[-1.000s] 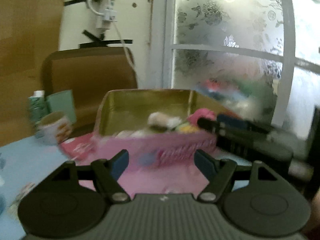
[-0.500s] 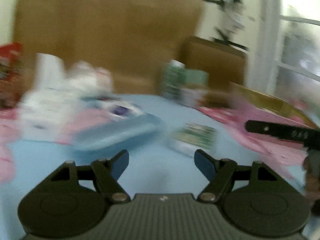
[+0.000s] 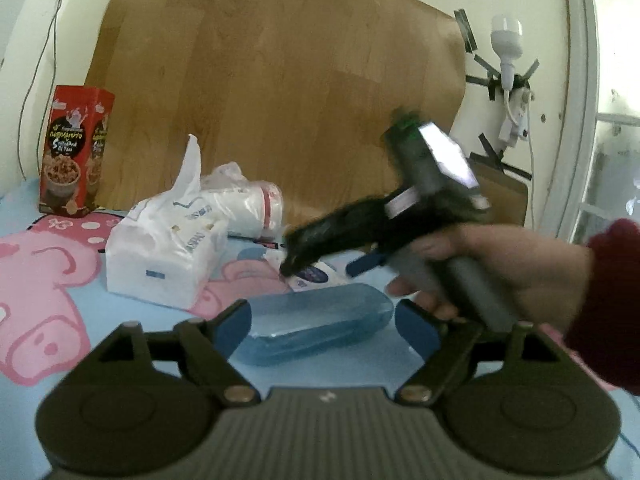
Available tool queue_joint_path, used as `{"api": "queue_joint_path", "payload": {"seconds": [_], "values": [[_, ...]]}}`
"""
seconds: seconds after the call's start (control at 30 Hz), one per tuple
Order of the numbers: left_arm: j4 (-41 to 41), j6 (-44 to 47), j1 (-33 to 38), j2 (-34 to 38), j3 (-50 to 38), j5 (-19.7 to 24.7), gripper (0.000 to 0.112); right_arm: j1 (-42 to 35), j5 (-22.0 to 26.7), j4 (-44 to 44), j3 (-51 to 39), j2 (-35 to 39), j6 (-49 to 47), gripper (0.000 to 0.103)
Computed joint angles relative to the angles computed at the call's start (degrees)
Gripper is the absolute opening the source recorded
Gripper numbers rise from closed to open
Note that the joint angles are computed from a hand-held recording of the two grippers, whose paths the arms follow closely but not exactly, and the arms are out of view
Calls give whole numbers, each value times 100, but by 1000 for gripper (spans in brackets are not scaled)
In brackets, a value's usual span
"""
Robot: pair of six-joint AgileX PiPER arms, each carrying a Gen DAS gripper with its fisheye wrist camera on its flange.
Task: Organize soft objects
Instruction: 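Move the right gripper to the white wet-wipe pack and grasp it, then carry the wet-wipe pack over the pink tin and open the right gripper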
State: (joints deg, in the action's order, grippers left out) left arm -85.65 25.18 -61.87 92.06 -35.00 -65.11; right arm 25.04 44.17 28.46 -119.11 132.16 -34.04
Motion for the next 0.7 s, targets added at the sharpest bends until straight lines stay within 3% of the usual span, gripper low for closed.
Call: {"api": "queue_joint_path", "payload": {"seconds": [0.07, 0.13, 0.2, 0.33, 0.4, 0.47, 0.53, 0.63, 0.7], "values": [[67, -128, 2, -42, 69, 9, 82, 55, 45, -459, -247, 228, 254, 81], [116, -200, -1, -43, 98, -5, 82, -65, 16, -199, -299, 279, 56, 68], [136, -166, 54, -53, 92, 56, 83, -219, -50, -184, -375, 333, 233, 66], [18, -12, 142, -53, 3, 197, 83, -653, -1395, 1723, 1191, -373, -1394, 64], [-44, 117, 258, -85, -46, 390, 83, -942, -1463, 2869, 1953, -898, -2540, 64], [-85, 219, 373, -134, -74, 610, 83, -1237, -1200, 4015, 2889, -1534, -3686, 64], [-76, 266, 493, -203, -65, 856, 83, -1614, -631, 4750, 3889, -2195, -4831, 64], [278, 46, 706, -394, 107, 1328, 83, -2257, 377, 5183, 5312, -2937, -6550, 65], [718, -285, 803, -515, 285, 1553, 82, -2588, 797, 5169, 6074, -3252, -7460, 65]]}}
